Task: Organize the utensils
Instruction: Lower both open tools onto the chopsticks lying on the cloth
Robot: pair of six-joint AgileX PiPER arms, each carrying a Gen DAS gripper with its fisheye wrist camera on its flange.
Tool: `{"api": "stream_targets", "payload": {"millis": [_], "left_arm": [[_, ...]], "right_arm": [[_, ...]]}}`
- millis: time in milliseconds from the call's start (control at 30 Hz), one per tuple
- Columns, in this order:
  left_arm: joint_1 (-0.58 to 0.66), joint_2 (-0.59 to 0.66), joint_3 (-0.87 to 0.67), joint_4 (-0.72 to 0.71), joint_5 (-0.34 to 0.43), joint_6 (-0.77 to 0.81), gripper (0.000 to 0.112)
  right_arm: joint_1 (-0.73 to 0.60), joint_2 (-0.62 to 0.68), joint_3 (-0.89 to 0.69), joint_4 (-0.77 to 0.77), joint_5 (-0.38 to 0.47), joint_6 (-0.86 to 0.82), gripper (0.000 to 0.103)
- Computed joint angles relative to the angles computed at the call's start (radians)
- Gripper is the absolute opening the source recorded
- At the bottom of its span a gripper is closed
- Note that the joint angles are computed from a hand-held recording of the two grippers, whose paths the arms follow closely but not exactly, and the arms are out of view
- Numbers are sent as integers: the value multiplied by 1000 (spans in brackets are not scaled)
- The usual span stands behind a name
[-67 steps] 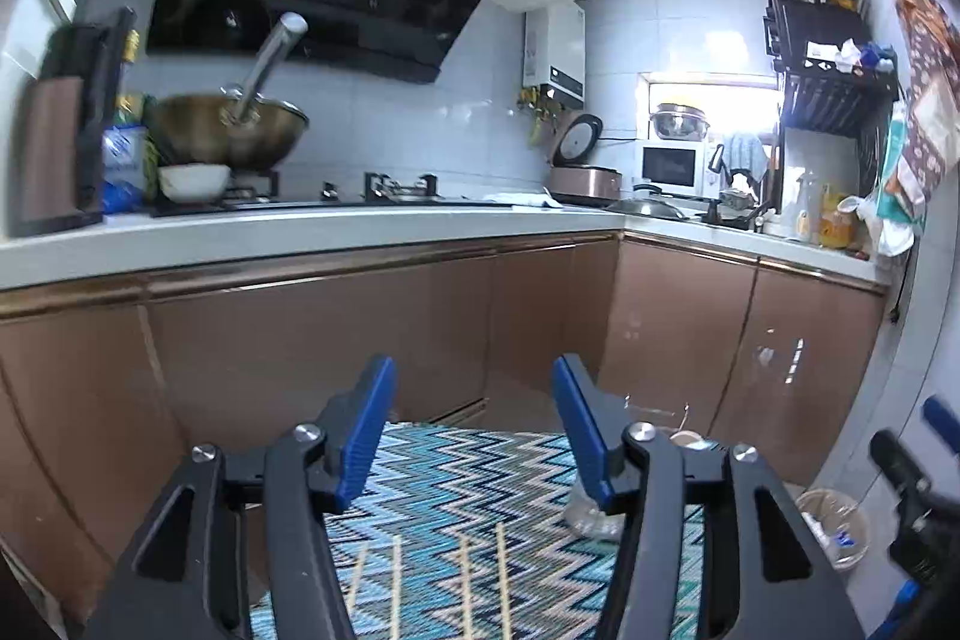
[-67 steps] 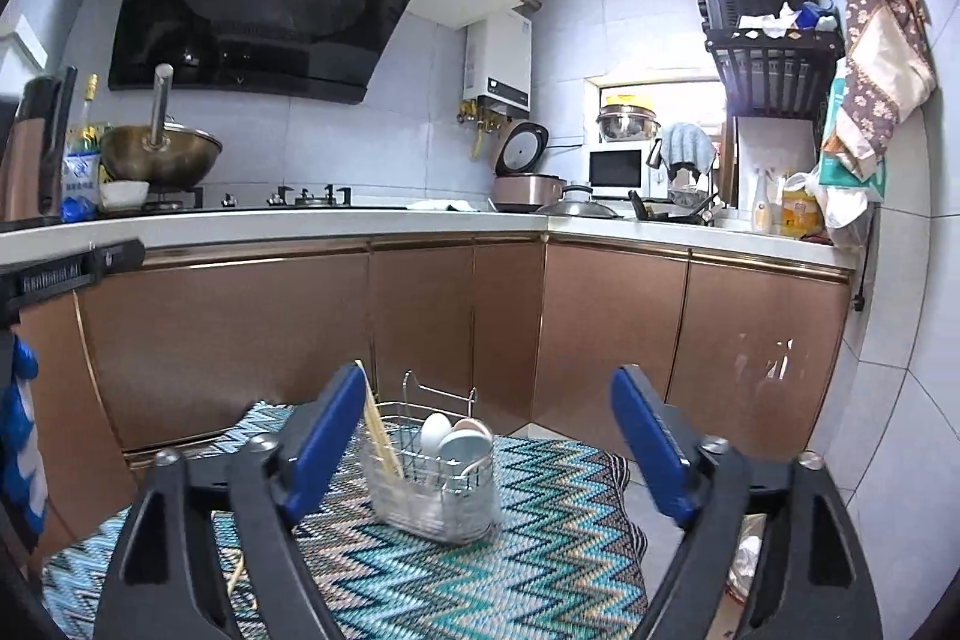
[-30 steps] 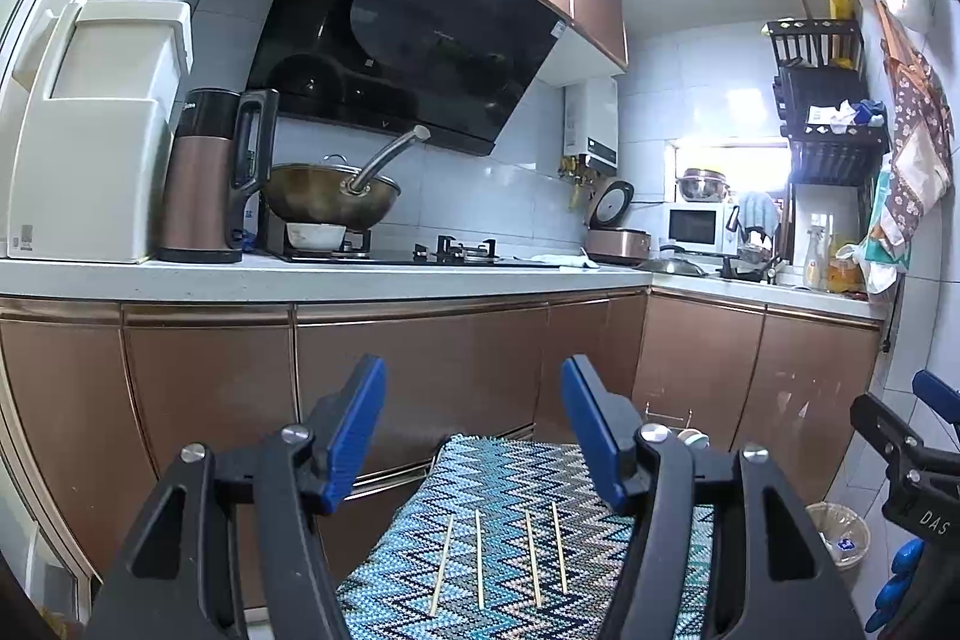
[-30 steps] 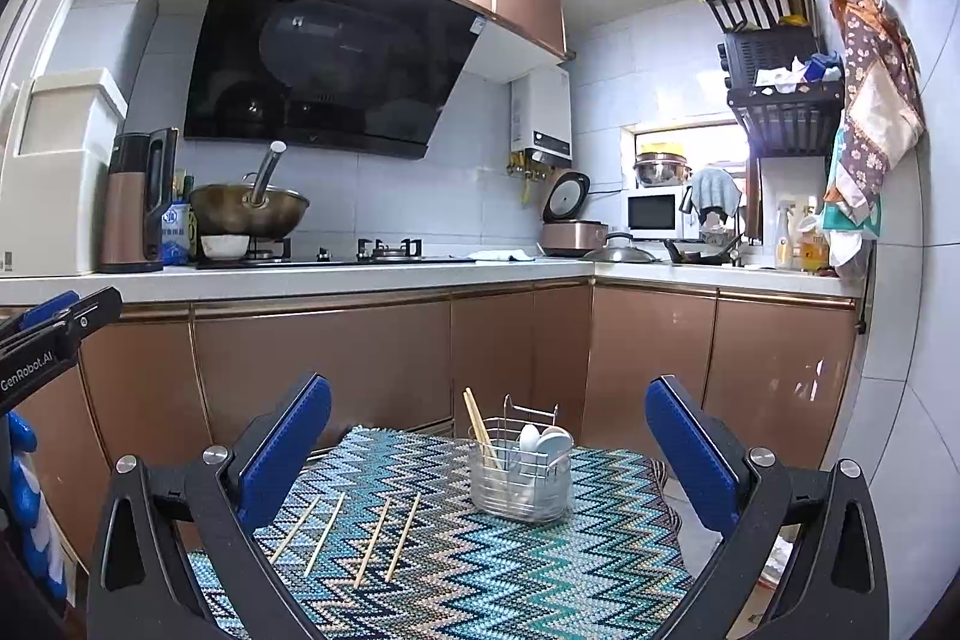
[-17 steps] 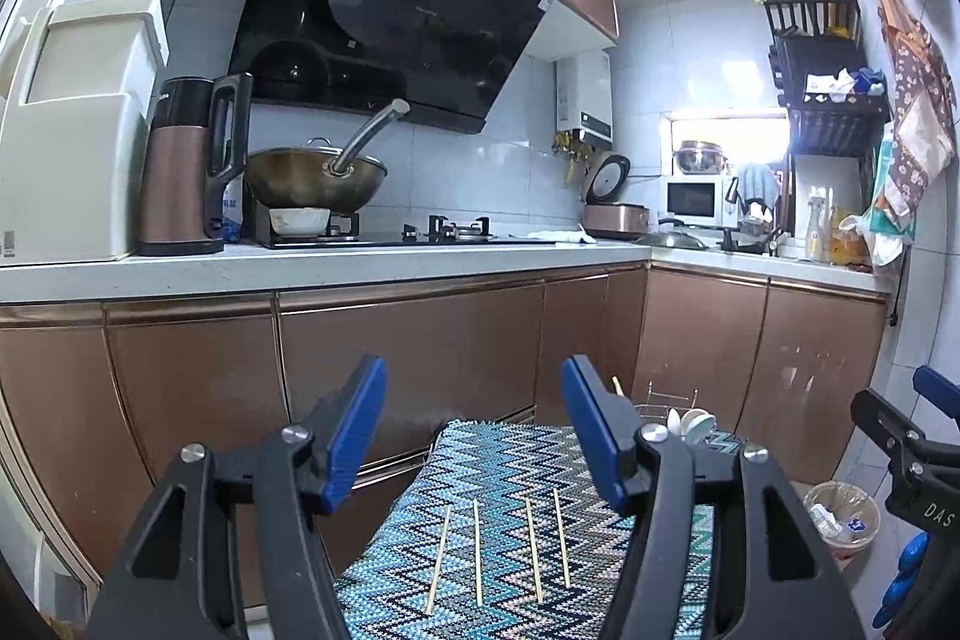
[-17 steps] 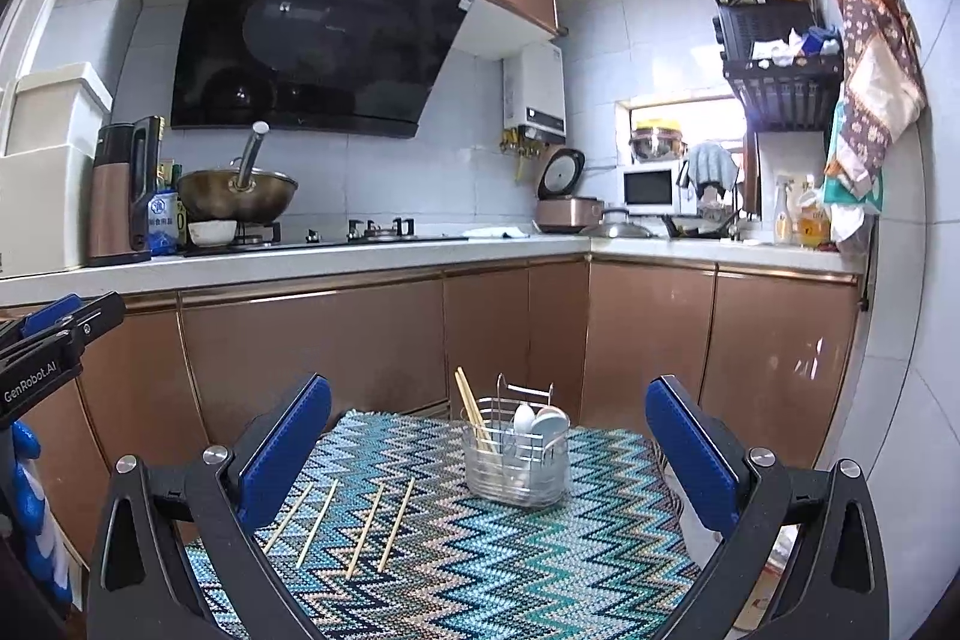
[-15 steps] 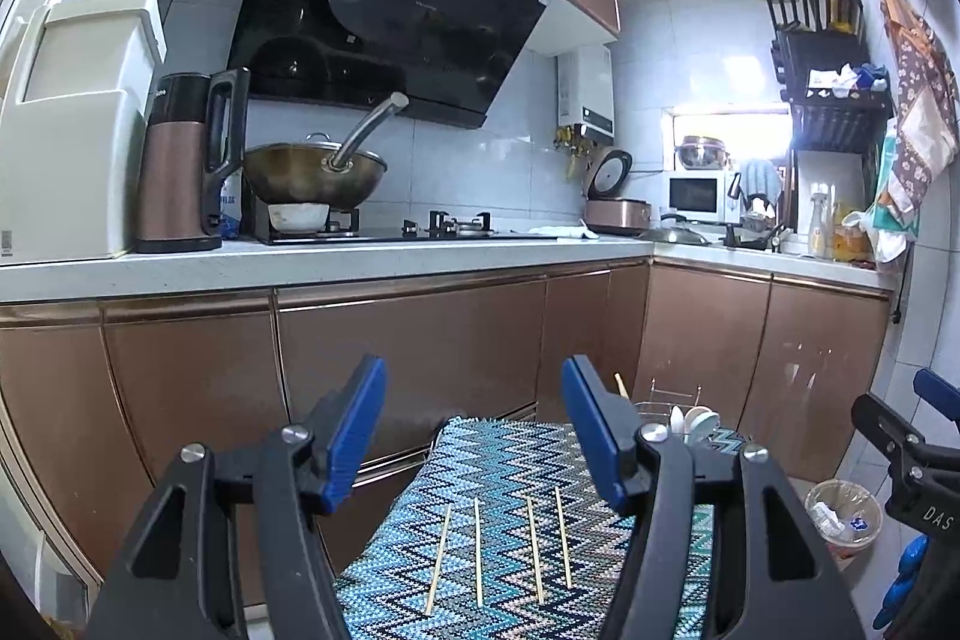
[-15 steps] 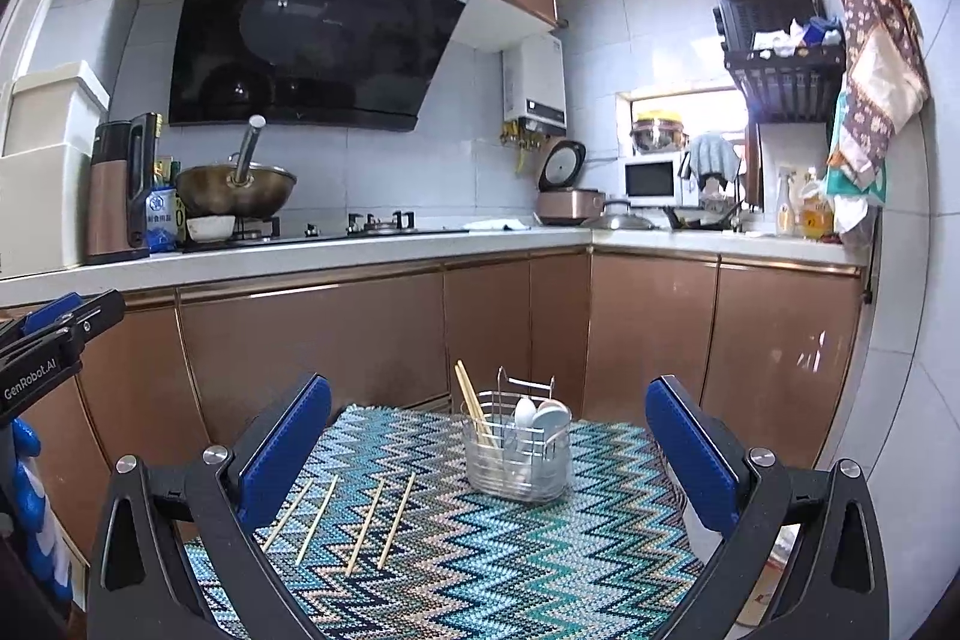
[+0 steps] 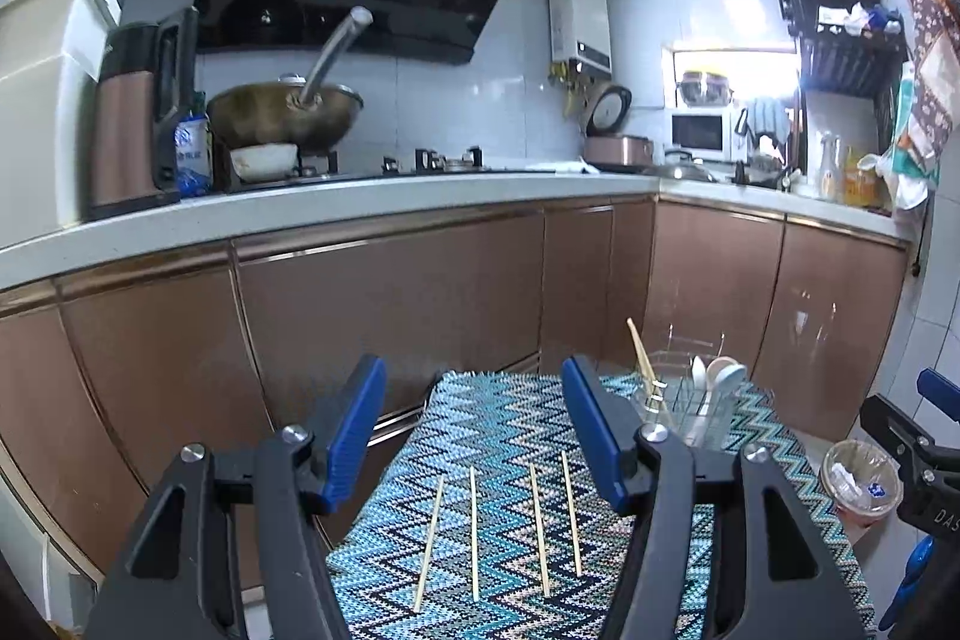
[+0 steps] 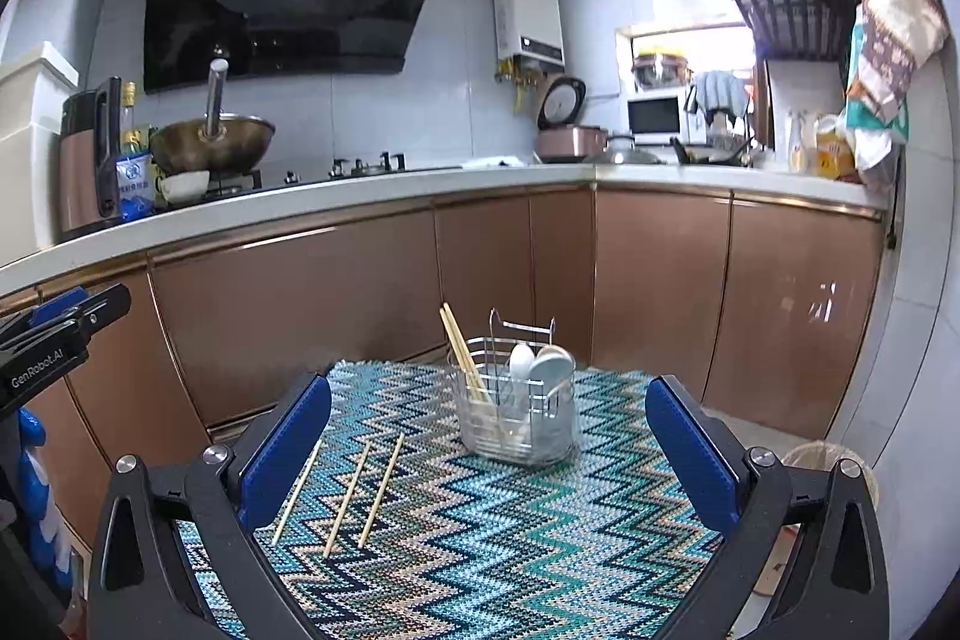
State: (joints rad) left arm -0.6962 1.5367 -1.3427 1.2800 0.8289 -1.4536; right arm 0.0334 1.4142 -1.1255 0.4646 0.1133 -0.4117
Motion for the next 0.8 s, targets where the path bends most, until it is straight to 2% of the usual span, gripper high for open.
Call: {"api": "stream_targets", "payload": {"millis": [200,533,800], "left_arm": [[64,69,-42,-66,-65,50,59],[165,162,-98,-194,-144,145,59],[339,260,-167,-504,-215,403,59]], "right_arm": [[-3,72,-48,5,27,-9,103],[23,199,-153,-174,69,152,103],[55,310,-263,-284,147,224,100]]}}
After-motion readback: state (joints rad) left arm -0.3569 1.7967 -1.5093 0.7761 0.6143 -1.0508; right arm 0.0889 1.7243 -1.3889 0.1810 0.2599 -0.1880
